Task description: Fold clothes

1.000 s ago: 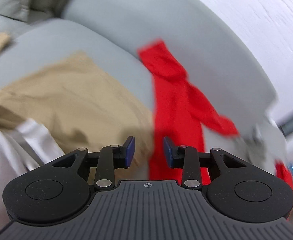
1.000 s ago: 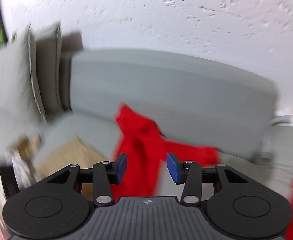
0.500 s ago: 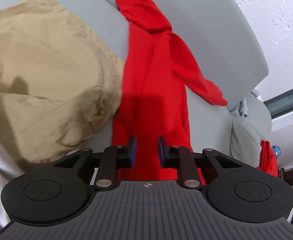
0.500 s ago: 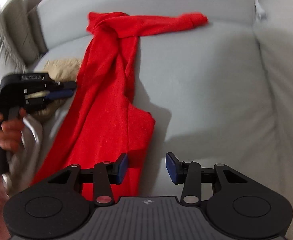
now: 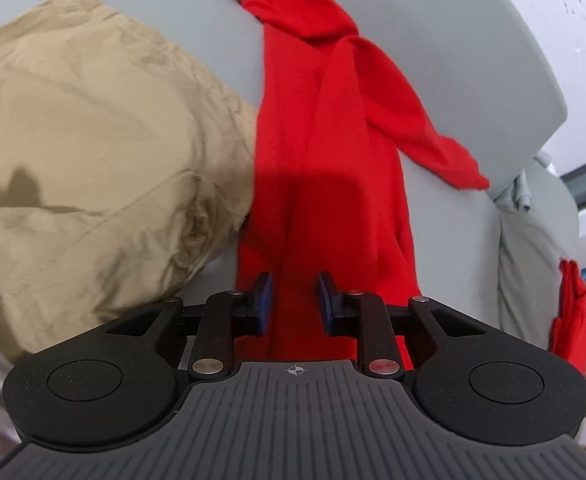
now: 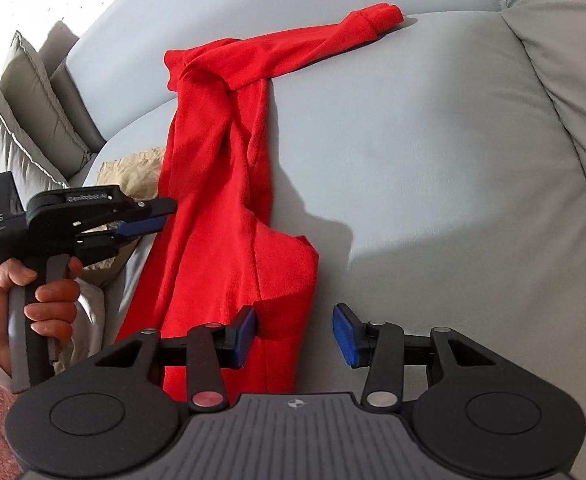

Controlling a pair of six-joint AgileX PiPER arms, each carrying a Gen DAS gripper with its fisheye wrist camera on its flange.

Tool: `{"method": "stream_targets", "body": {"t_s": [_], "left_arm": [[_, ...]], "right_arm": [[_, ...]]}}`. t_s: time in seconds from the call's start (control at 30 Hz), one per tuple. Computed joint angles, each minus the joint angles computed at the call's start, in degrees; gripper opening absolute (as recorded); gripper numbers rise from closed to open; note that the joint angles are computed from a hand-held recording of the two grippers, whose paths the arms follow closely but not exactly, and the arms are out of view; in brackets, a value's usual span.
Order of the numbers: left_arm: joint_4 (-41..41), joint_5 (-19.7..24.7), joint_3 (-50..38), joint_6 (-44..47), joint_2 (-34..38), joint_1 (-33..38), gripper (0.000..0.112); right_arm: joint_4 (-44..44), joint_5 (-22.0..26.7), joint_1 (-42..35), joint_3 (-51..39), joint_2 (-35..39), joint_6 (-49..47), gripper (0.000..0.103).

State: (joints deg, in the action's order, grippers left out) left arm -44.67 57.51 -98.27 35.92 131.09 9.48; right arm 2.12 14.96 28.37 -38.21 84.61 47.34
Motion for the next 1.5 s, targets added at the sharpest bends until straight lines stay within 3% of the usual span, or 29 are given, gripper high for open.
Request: {"method": "stream_targets", "body": {"t_s": [0.2,0.23,0.27,0.37,0.57,0.63,0.67,0.77,0.87,0.93,0.97,1.03,1.13,1.37,1.4,1.5], "left_arm": [[0.5,-0.1,-2.2,-1.8,2.1,-0.4,0.028],[0.1,-0.2,-2.2,-1.5,2.2,-0.4,0.009],[0.0,-1.1,-1.6,-1.7,1.7,-0.4,0.003],[-0.9,-3.3,0.8,-0.8,-0.6,-0.3,0.002],[1.2,-10.1,5.9,6.1,-6.4,-0.5,0.002],[8.0,-16.7,7.9,2.9,-7.2,-2.6,0.004],[9.4,-17.9,8.2,2.3,-7.4,-2.9,0.004],[3.8,-12.4,6.3,3.4,-6.8,-0.1,0.007],[-8.2,3.5,3.6,12.9,-4.8,4.7,0.008],[-6.7,7.8,3.6,16.3,-4.4,3.6,0.01],[-4.8,6.5,5.1,17.4,-5.2,2.3,0.011],[0.4,-1.3,10.4,20.8,-9.0,-1.6,0.014],[2.7,-9.4,17.0,26.5,-13.4,-5.0,0.028],[2.9,-28.3,29.9,37.9,-19.6,-11.5,0.032],[3.2,-30.7,30.8,37.7,-19.9,-12.1,0.028],[3.7,-28.6,28.1,34.0,-18.1,-11.1,0.007]], "right_arm": [[-5.5,-0.1,1.1,-0.1,0.5,5.8,0.044],[-7.3,0.5,1.6,-0.6,0.9,7.5,0.044],[-8.2,1.0,1.9,-1.0,1.1,8.2,0.044],[-9.6,2.8,2.5,-1.9,1.4,9.2,0.044],[-14.4,2.9,3.8,-2.1,2.2,13.7,0.045],[-17.9,3.9,4.9,-2.8,2.9,16.8,0.045],[-19.0,4.7,5.4,-3.3,3.2,17.5,0.045],[-19.8,7.2,6.1,-4.9,3.7,16.9,0.045],[-19.5,7.1,5.7,-5.0,3.9,16.5,0.046],[-20.2,6.3,5.6,-4.6,3.6,18.1,0.047],[-21.2,6.1,5.6,-4.4,3.2,19.6,0.047],[-26.5,5.4,6.1,-4.0,1.9,25.6,0.046],[-34.9,5.7,6.6,-5.1,1.0,30.6,0.046],[-25.0,5.2,2.2,-15.2,9.4,7.7,0.046],[-23.9,4.8,1.9,-16.3,10.4,5.4,0.046],[-20.0,3.8,1.3,-18.9,12.7,-1.6,0.044]]}}
